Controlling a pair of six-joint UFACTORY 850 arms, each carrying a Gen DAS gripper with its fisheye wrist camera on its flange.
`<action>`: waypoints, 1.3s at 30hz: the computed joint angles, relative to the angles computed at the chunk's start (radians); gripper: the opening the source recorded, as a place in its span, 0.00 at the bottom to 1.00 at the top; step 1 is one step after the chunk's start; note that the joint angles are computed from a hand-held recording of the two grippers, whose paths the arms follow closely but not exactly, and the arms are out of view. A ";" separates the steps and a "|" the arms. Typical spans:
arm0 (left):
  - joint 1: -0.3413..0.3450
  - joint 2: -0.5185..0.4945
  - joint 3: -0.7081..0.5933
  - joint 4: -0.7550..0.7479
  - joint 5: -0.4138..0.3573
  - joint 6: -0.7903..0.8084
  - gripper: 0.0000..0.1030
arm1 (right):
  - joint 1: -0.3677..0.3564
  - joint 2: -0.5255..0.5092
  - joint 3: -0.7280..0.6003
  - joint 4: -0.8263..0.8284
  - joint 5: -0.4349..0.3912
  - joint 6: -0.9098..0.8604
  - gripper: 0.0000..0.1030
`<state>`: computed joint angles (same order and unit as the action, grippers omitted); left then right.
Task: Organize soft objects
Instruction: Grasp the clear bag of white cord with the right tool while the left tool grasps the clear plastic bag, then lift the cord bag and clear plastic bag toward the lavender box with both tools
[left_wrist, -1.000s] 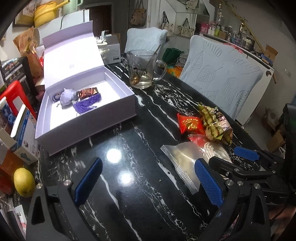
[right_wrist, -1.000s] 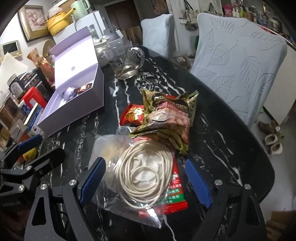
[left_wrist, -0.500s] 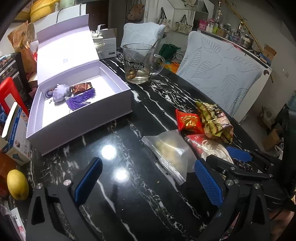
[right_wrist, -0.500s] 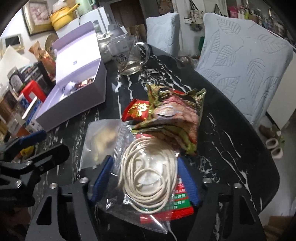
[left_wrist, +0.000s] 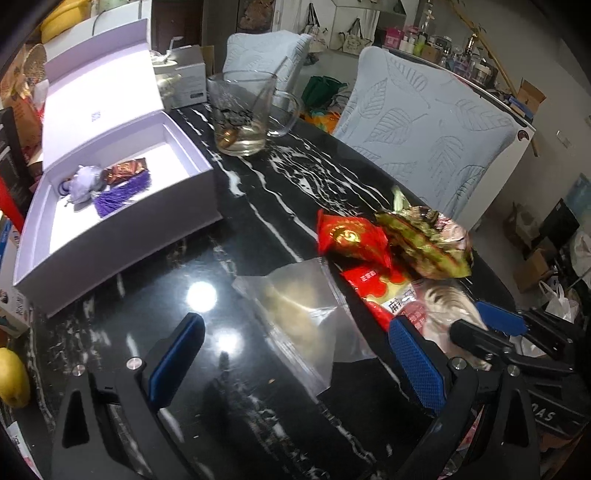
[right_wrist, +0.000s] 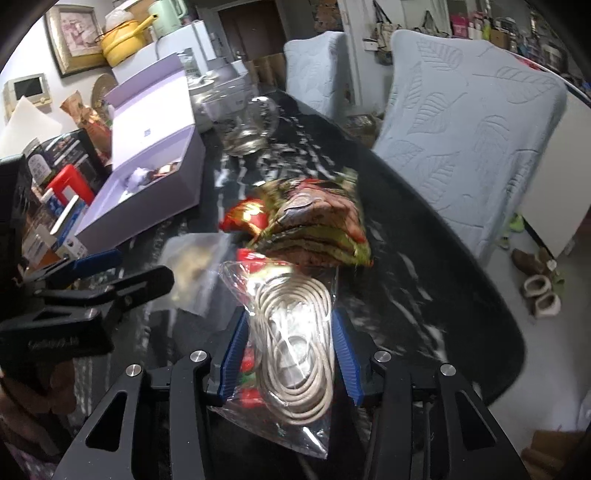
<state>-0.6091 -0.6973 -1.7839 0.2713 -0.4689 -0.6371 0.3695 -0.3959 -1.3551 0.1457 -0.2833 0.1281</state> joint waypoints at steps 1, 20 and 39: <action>0.000 -0.012 -0.015 -0.016 -0.006 0.017 0.99 | -0.006 0.008 0.012 -0.007 0.008 0.010 0.44; -0.011 -0.115 -0.137 0.022 -0.122 0.002 0.87 | -0.027 -0.010 0.035 -0.119 0.024 0.087 0.74; -0.014 -0.033 -0.014 -0.058 -0.003 0.103 0.43 | -0.046 0.011 0.056 -0.100 0.042 0.076 0.38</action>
